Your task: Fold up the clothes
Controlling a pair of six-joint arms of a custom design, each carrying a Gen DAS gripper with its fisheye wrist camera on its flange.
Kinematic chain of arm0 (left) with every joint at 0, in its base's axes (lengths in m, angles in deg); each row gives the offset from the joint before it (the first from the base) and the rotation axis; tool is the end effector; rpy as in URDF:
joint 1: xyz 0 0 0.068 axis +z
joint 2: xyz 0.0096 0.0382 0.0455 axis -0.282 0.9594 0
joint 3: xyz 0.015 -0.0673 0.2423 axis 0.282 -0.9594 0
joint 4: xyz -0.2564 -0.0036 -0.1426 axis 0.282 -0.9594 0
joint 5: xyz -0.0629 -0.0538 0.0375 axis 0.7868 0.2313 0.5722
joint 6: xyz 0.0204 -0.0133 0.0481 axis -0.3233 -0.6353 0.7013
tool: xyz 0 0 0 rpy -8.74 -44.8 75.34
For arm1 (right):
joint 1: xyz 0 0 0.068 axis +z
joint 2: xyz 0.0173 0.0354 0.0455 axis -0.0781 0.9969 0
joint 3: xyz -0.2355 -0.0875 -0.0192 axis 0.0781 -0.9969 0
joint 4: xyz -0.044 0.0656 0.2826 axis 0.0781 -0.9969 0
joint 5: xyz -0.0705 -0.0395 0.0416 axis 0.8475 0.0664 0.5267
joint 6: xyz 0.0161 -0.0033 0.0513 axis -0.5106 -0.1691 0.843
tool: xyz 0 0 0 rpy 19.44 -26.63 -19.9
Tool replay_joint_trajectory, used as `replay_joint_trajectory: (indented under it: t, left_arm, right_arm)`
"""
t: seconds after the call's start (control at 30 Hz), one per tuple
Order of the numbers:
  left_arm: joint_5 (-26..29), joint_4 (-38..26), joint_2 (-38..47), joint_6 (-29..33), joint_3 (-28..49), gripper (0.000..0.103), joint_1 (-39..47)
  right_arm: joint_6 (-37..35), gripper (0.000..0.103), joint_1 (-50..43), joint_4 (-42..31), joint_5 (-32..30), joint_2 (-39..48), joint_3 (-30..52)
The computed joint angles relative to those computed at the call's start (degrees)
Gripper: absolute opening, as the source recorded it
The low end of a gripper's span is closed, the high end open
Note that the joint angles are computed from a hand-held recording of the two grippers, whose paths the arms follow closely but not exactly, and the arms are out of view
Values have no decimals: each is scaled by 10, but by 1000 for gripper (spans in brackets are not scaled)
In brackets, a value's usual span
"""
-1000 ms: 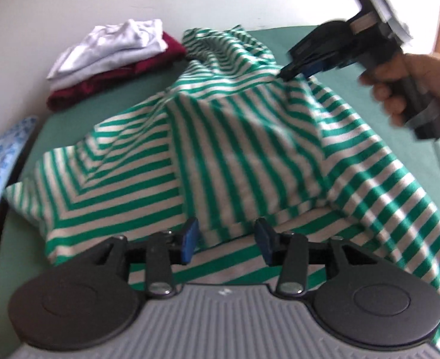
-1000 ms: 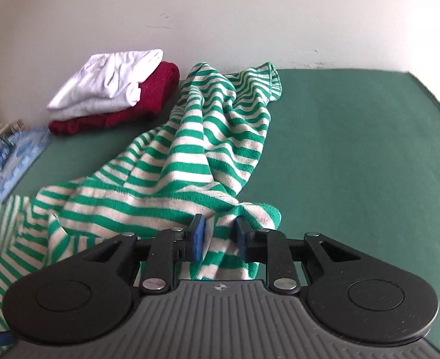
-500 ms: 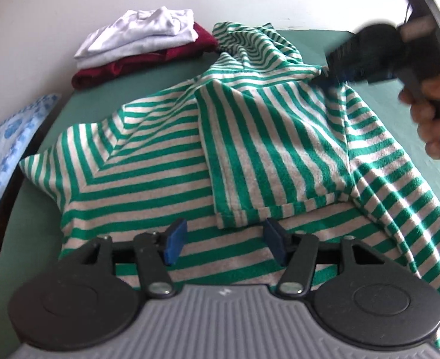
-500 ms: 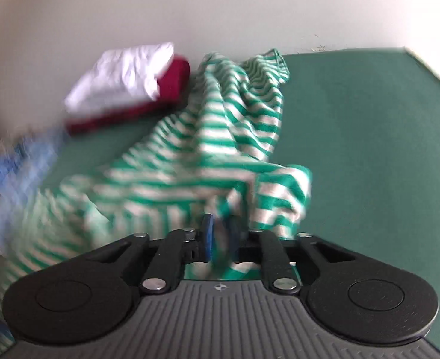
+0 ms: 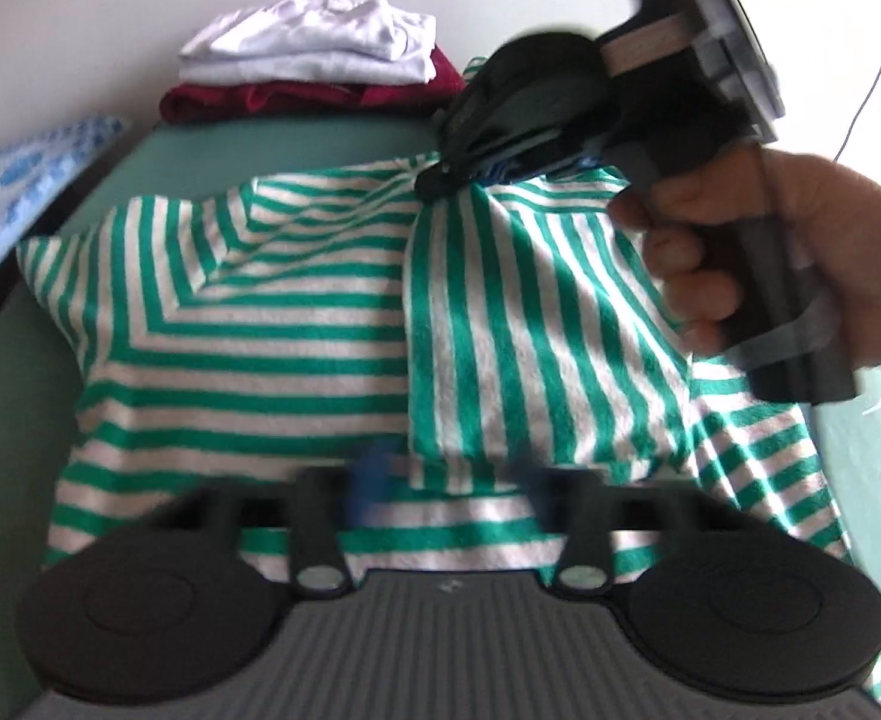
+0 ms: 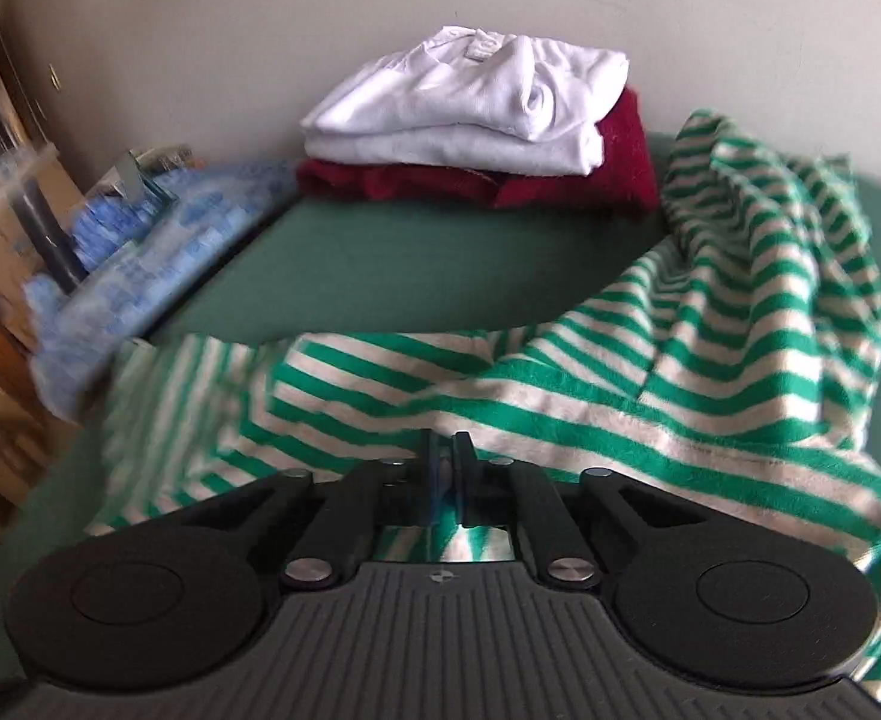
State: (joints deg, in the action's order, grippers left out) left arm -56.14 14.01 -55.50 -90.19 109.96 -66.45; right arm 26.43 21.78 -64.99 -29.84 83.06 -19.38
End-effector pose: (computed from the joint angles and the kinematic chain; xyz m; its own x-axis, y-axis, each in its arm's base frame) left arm 0.1095 -0.1073 0.2353 -0.7584 -0.0910 -0.6455 0.0109 0.9883 -0.1520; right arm 0.2906 0.1586 0.2516 -0.6910 -0.2585 -0.6750 -0.5949 0.7338 0.3280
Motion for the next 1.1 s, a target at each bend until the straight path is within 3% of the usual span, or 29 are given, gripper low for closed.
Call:
replay_joint_trajectory:
  t: [0.1, 0.23, 0.37, 0.47, 0.5, 0.57, 0.67, 0.73, 0.8, 0.97, 1.1]
  left_arm:
    - [19, -5, -23, -12, 6, 8, 13]
    - [-49, -33, -16, -54, 46, 8, -76]
    - [-131, -62, 38, -83, 105, 8, -221]
    - [-125, -38, 88, -56, 125, 8, -286]
    - [-111, -22, 107, -44, 127, 9, -296]
    - [-88, 3, 155, -16, 135, 9, -311]
    - [-96, 6, 220, 6, 158, 14, -344]
    - [-114, -3, 234, 8, 169, 27, -364]
    - [-136, -21, 244, 0, 178, 32, -385]
    - [-122, -26, 268, 16, 185, 35, -361]
    - [-92, -9, 259, 5, 176, 47, -330]
  right_arm:
    - [-1, 5, -57, -3, -118, -26, -6]
    - [0, 5, -165, -11, -273, -64, -30]
    - [-55, 6, -281, -64, -373, -98, -56]
    - [-103, 12, -362, -111, -378, -116, -84]
    - [-116, 26, -387, -126, -375, -120, -91]
    - [-111, 43, -423, -140, -337, -136, -114]
    - [-132, 43, -477, -181, -336, -165, -140]
    - [-169, 45, -494, -223, -350, -183, -149]
    - [-195, 49, -485, -241, -343, -203, -160]
    - [-179, 49, -365, -141, -256, -261, -189]
    - [-150, 48, -289, -69, -234, -182, -156]
